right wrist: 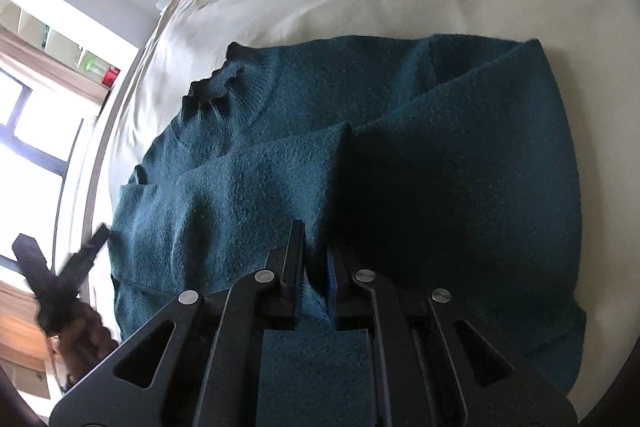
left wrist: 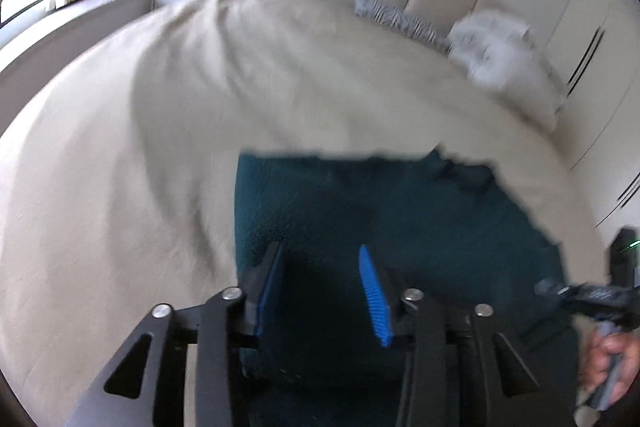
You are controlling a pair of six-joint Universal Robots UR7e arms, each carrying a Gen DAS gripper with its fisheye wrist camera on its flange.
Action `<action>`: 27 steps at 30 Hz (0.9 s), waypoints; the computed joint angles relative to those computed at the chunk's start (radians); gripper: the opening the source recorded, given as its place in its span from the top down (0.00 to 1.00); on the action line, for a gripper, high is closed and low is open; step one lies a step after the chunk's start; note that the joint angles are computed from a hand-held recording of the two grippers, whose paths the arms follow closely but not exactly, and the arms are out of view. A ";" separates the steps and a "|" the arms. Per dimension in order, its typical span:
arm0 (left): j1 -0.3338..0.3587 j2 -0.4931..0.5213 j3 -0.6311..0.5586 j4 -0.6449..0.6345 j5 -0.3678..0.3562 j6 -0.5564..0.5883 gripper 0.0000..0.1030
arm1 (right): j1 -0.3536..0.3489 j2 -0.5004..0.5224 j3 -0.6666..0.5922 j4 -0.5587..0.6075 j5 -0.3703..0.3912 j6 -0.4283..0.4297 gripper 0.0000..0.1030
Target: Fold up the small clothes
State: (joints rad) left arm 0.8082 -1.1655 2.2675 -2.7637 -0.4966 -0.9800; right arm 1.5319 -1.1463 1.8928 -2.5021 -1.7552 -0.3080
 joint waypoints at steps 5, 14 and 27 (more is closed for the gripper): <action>0.015 0.017 0.036 -0.076 -0.004 0.024 0.69 | -0.042 -0.003 -0.007 0.020 0.071 0.013 0.92; -0.047 -0.048 0.035 0.082 0.062 -0.064 0.55 | 0.026 -0.048 0.045 -0.153 -0.103 0.090 0.91; 0.036 0.041 -0.012 0.013 0.060 0.088 0.43 | -0.025 0.067 -0.011 -0.093 0.179 0.075 0.91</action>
State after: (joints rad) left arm 0.8438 -1.1242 2.2557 -2.7506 -0.4371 -0.8916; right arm 1.5067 -1.0789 1.8821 -2.5951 -1.5758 -0.2332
